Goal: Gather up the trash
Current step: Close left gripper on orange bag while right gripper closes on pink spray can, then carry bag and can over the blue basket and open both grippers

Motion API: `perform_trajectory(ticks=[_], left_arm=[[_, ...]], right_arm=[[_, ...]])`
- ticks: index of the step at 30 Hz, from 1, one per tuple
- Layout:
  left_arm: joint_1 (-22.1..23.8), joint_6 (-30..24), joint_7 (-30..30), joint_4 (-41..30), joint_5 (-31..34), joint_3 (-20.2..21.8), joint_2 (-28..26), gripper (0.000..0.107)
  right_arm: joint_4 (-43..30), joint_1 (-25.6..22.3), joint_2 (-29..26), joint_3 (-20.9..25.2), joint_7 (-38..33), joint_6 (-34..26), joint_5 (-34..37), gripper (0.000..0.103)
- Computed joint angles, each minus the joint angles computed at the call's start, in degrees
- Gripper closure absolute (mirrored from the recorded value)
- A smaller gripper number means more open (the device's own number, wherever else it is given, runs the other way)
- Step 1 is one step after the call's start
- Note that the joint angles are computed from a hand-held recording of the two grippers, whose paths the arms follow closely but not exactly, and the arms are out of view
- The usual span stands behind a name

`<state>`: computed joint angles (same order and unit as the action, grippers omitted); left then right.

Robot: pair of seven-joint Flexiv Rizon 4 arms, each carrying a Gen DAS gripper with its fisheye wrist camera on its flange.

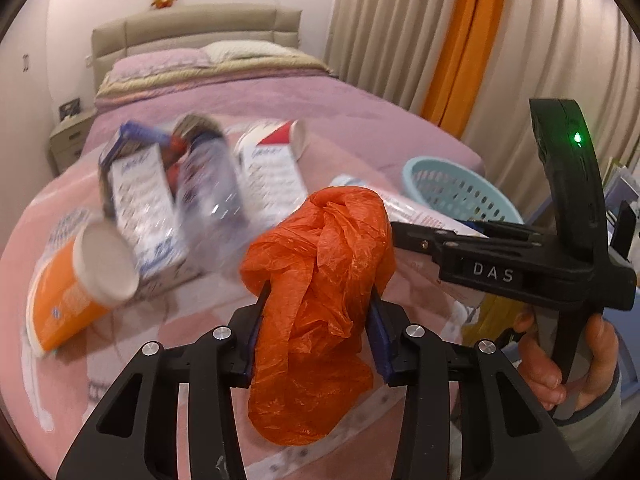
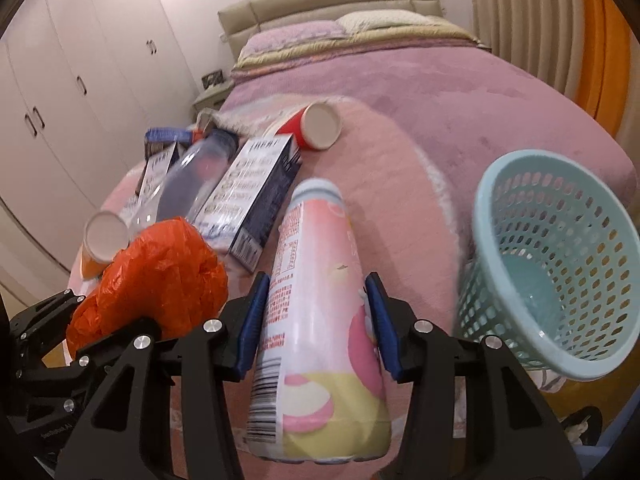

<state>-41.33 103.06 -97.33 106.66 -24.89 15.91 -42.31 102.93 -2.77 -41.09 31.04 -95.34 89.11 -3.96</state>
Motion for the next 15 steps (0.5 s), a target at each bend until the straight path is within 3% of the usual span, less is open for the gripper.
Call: perform_trajectory(ticks=[10,13,15], left_arm=[[0.8,-7.8,0.7,-14.7,5.0,0.8,-5.1,0.066],[2.9,-11.3,1.3,-21.8,7.5,-1.2,-7.6,0.066],[4.3,-14.1,1.7,-26.9,8.8,-2.8,-9.7,0.066]], right_arm=[[-2.5,-7.6,-0.9,3.4,0.0,1.6,2.6,0.057],[-3.8,-8.8,-1.4,2.3,1.8,2.7,3.2,0.057],[-4.7,-7.3,-1.2,-1.5,4.4,3.5,3.2,0.057]])
